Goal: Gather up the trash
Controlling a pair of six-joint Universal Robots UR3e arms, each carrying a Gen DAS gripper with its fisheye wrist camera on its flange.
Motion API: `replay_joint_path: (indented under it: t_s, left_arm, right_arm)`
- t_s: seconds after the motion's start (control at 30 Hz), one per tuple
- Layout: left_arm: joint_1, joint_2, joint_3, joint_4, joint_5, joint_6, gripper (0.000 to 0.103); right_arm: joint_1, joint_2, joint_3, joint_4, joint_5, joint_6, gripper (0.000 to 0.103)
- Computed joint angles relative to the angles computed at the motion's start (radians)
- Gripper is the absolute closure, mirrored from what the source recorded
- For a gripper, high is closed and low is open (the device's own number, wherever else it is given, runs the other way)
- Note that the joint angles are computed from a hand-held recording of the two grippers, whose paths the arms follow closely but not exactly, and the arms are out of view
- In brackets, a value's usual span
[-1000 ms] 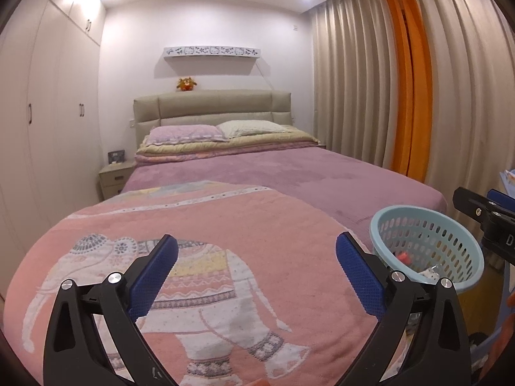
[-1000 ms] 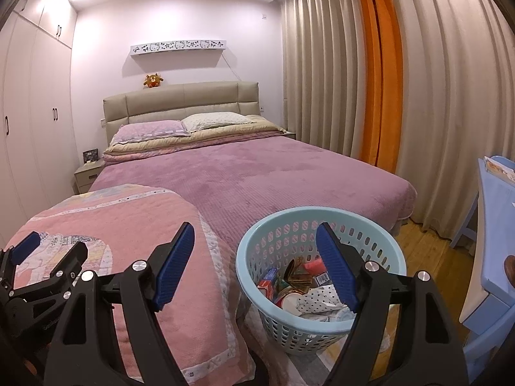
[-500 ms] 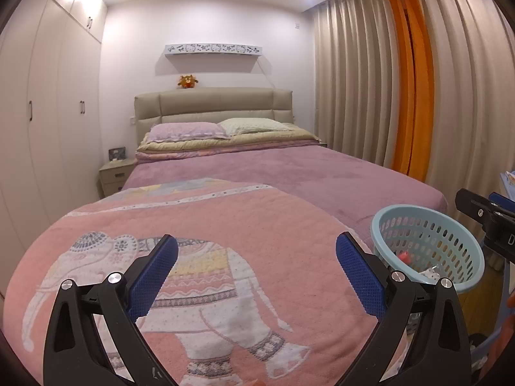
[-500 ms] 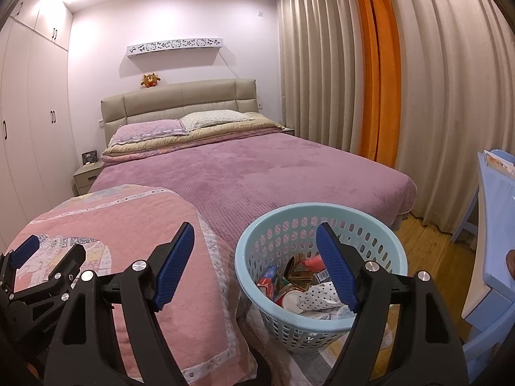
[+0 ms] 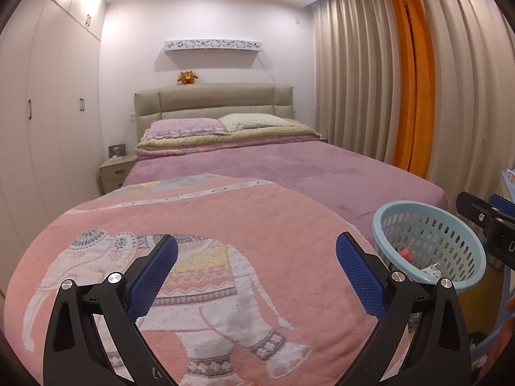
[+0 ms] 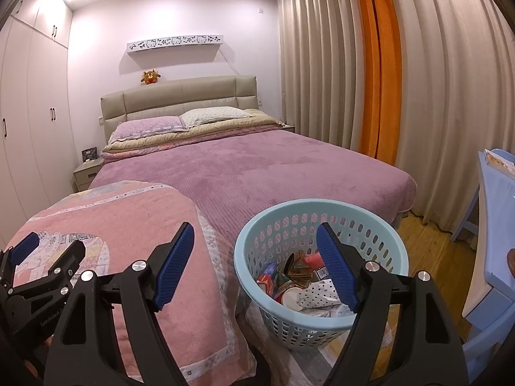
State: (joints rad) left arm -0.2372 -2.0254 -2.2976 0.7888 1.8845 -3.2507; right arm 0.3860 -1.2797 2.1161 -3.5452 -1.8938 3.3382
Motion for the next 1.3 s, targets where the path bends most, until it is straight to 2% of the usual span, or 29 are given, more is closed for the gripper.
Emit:
replay_joint_path:
  t_s: [0.2, 1.3]
  left_arm:
    - [-0.034, -0.019, 0.019, 0.013, 0.039, 0.024, 0.008]
    - [-0.063, -0.021, 0.034, 0.008, 0.068, 0.033, 0.008]
  right_arm:
    - [0.011, 0.005, -0.004, 0.0, -0.008, -0.001, 0.029]
    - [0.011, 0.009, -0.018, 0.029, -0.004, 0.0, 0.029]
